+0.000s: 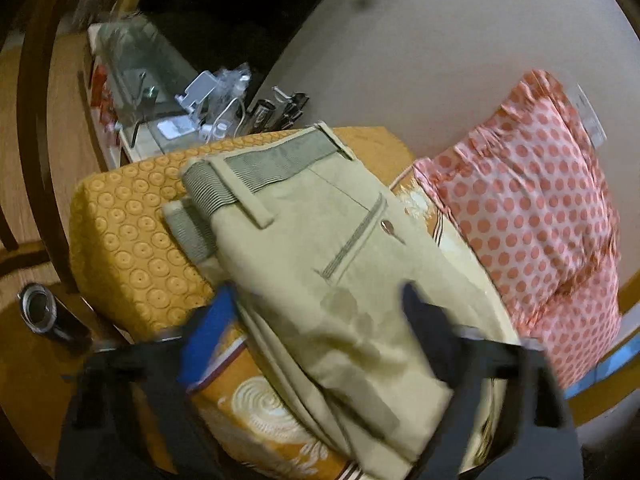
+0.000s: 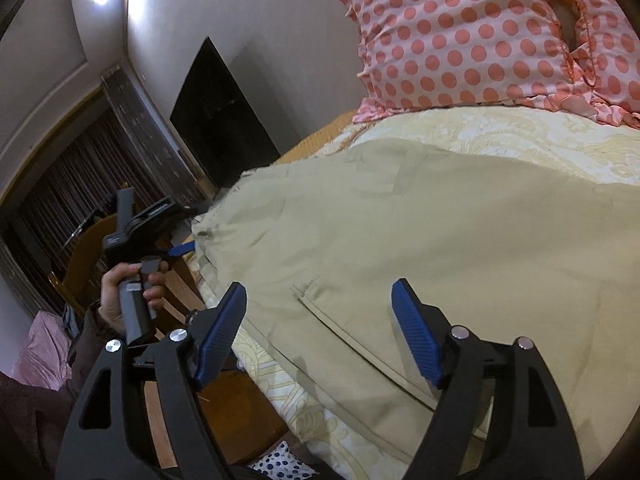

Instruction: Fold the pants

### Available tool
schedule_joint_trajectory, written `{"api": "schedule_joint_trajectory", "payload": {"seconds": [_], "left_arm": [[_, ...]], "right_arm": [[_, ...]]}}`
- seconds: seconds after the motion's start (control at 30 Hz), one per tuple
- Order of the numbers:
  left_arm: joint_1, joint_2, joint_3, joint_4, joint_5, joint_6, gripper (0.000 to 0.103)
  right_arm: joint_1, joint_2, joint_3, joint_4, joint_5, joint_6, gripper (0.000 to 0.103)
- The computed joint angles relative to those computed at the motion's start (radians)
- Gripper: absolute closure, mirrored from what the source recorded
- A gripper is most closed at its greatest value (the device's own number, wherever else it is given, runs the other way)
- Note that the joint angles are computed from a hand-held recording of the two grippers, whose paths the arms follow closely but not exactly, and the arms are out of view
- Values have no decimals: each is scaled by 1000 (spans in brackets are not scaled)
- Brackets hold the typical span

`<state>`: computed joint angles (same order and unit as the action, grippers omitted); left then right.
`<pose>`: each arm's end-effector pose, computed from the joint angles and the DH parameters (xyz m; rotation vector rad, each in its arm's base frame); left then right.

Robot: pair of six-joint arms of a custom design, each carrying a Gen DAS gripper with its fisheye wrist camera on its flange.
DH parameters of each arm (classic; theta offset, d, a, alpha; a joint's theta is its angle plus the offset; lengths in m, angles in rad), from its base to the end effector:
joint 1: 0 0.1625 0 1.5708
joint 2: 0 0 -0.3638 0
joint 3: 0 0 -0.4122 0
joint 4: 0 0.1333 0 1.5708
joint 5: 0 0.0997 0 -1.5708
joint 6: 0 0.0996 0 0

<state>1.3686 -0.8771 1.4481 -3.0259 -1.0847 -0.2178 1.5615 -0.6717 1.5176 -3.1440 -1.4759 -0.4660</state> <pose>0.0334 -0.7324 0.2407 -0.3197 2.5521 -1.3145 0.1362 -0.6998 0.0726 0.6976 -2.7735 1.0896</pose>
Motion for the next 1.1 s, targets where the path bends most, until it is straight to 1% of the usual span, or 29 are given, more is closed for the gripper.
{"api": "schedule_joint_trajectory", "payload": {"seconds": [0.03, 0.07, 0.1, 0.17, 0.2, 0.23, 0.3, 0.37, 0.4, 0.47, 0.5, 0.53, 0.6, 0.63, 0.67, 0.7, 0.73, 0.8, 0.83, 0.87, 0.9, 0.93, 1.0, 1.03, 1.07, 1.1], "left_arm": [[5, 6, -10, 12, -5, -12, 76], [8, 15, -18, 4, -1, -12, 82], [2, 25, -21, -23, 13, 16, 88], [-32, 46, -28, -62, 97, 109, 93], [-58, 61, -30, -113, 142, 183, 95], [-83, 75, -33, -163, 166, 257, 95], [-129, 91, -38, -220, 169, 369, 96], [-183, 112, -45, -256, 131, 479, 96], [-220, 130, -47, -267, 96, 552, 96], [-266, 153, -39, -267, 28, 633, 96], [-287, 161, -25, -265, -18, 671, 96], [-312, 170, 1, -257, -86, 719, 96], [-339, 173, 48, -201, -183, 764, 95], [-350, 179, 74, -140, -234, 780, 95], [-354, 186, 88, -93, -261, 790, 95], [-356, 196, 101, -24, -291, 802, 95], [-356, 205, 108, 40, -305, 806, 95], [-355, 235, 112, 130, -284, 815, 95], [-353, 246, 122, 122, -270, 828, 94], [-353, 249, 140, 86, -256, 843, 93], [-353, 241, 161, 55, -255, 858, 91], [-352, 228, 172, 53, -260, 863, 89], [-356, 188, 204, 54, -286, 862, 80], [-348, 151, 222, 76, -328, 849, 79], [-338, 130, 221, 102, -368, 827, 71], [-327, 108, 220, 115, -402, 798, 59]], "right_arm": [[-6, -11, 15, -21, 10, 2, 24], [-12, -21, 28, -38, 19, 4, 24], [-22, -38, 50, -63, 35, 8, 24], [-35, -64, 85, -112, 53, 15, 24], [-43, -79, 105, -140, 61, 18, 23], [-53, -98, 132, -184, 72, 23, 23], [-76, -136, 188, -278, 89, 40, 22], [-98, -165, 228, -354, 94, 69, 21], [-111, -181, 248, -393, 93, 92, 21], [-135, -205, 281, -461, 95, 136, 21], [-147, -215, 296, -491, 97, 163, 21], [-165, -229, 315, -525, 107, 200, 21], [-188, -245, 337, -561, 117, 252, 21], [-201, -254, 346, -571, 124, 278, 21], [-211, -261, 354, -576, 129, 297, 21], [-219, -266, 358, -576, 131, 313, 21], [-230, -270, 362, -567, 143, 333, 21], [-249, -278, 368, -544, 174, 370, 20], [-266, -286, 369, -515, 209, 399, 18], [-278, -285, 364, -487, 233, 428, 18], [-282, -285, 358, -467, 240, 439, 18], [-286, -283, 344, -427, 243, 448, 18], [-280, -276, 317, -366, 224, 444, 18], [-276, -271, 297, -329, 210, 437, 19], [-268, -267, 279, -305, 188, 423, 19], [-263, -267, 270, -286, 170, 413, 20]]}}
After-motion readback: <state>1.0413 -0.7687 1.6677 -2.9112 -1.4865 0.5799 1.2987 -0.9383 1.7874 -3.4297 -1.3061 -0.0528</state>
